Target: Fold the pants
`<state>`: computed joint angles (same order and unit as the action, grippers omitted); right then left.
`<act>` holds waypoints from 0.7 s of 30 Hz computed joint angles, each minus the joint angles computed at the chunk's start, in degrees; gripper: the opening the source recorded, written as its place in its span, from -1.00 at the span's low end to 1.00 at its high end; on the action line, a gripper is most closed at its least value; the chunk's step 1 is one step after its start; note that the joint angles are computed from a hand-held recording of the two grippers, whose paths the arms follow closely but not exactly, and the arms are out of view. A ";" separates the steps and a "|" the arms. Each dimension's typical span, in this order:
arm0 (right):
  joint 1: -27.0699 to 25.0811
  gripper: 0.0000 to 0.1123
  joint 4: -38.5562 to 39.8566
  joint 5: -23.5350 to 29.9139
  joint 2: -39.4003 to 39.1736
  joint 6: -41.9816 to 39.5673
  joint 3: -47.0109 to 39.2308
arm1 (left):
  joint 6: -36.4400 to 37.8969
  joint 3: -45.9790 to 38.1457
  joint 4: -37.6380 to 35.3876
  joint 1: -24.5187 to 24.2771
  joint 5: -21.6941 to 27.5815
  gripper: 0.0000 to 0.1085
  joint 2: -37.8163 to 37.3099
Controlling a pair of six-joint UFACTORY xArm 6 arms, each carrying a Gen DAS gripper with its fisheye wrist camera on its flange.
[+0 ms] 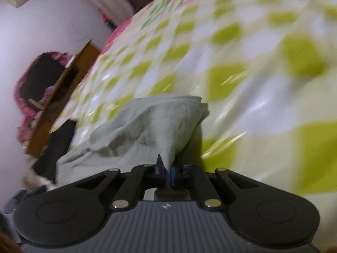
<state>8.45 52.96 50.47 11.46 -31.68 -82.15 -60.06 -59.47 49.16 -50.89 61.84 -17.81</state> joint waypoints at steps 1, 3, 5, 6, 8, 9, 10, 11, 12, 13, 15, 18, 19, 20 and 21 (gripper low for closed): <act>-1.16 -0.90 -0.53 -0.46 -0.59 -0.15 0.24 | 0.22 -0.55 0.18 0.17 -0.98 0.73 0.66; -3.54 -0.90 -2.04 -1.57 -1.80 0.92 1.21 | 0.62 -2.59 0.63 1.45 -5.04 0.74 3.66; -5.71 -0.90 -4.40 -3.59 -3.51 2.34 3.38 | 0.63 -5.58 1.60 3.15 -11.24 0.74 8.37; -6.72 -0.90 -5.45 -4.23 -4.37 3.08 4.49 | 1.02 -7.37 1.75 3.83 -14.19 0.74 10.94; -8.35 -0.89 -7.41 -5.93 -6.15 3.42 6.89 | 3.90 -12.58 0.06 4.90 -19.68 0.74 17.27; -9.12 -0.89 -8.71 -6.94 -6.90 3.45 7.75 | 5.94 -15.12 -1.30 5.04 -21.16 0.74 19.94; -9.90 -0.89 -9.17 -7.54 -7.29 3.23 8.05 | 8.24 -17.61 -2.66 4.91 -21.93 0.74 22.31; -10.51 -0.89 -9.45 -7.81 -6.33 3.12 6.73 | 10.93 -20.25 -3.94 4.68 -22.41 0.74 24.70; -10.84 -0.89 -10.24 -7.84 -5.33 2.87 5.18 | 13.32 -22.23 -5.23 4.52 -22.28 0.75 26.45; -10.91 -0.89 -11.74 -7.77 -3.53 2.26 2.59 | 16.45 -24.81 -7.17 4.40 -21.09 0.76 28.63; -10.77 -0.87 -15.38 -7.85 0.17 1.43 -2.52 | 21.21 -29.42 -10.23 4.67 -17.77 0.78 32.76; -10.05 -0.77 -23.64 -5.59 6.90 1.77 -10.99 | 23.22 -33.43 -15.43 5.89 -15.65 0.81 35.97; -10.26 -0.74 -25.58 -4.09 8.06 3.15 -12.66 | 23.59 -34.71 -16.88 5.91 -14.58 0.81 36.55; -11.09 -0.72 -25.16 -2.16 8.09 2.71 -13.03 | 24.10 -35.86 -17.45 5.67 -13.15 0.81 36.90; -11.61 -0.65 -24.65 -1.16 7.98 2.63 -13.26 | 24.68 -36.34 -17.00 5.14 -11.93 0.81 36.87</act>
<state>-3.16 28.31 49.31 19.44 -29.06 -95.41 -35.38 -95.81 32.16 -45.75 49.91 19.07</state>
